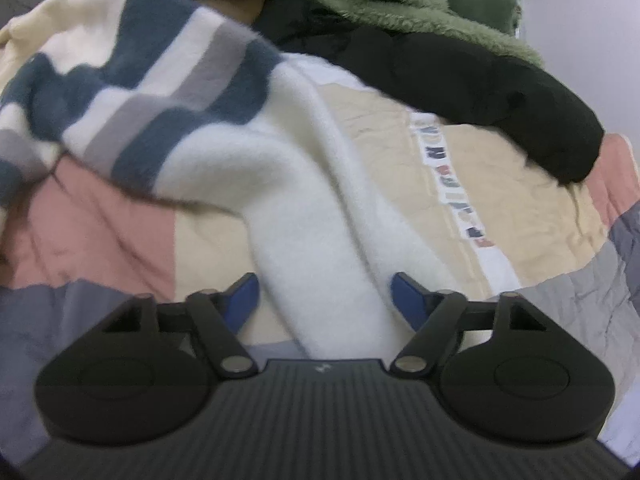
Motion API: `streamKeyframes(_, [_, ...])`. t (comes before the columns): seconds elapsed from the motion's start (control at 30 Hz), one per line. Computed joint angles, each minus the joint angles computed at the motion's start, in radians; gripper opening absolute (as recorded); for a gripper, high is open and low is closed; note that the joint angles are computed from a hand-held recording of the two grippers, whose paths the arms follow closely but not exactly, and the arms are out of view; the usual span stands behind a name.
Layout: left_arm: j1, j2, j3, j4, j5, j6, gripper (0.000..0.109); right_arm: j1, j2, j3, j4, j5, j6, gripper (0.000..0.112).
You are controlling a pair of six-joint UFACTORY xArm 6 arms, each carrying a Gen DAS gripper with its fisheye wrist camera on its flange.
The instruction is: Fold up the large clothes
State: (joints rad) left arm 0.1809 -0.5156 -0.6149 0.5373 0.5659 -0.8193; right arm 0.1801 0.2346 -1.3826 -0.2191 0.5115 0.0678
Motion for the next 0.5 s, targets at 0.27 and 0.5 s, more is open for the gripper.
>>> streamKeyframes(0.27, [0.1, -0.045, 0.03, -0.105, -0.032, -0.003, 0.01, -0.008, -0.002, -0.002, -0.101, -0.011, 0.073, 0.034])
streamKeyframes(0.5, [0.268, -0.125, 0.037, 0.135, -0.011, -0.266, 0.008, -0.027, 0.0, -0.039, -0.378, -0.059, 0.242, 0.02])
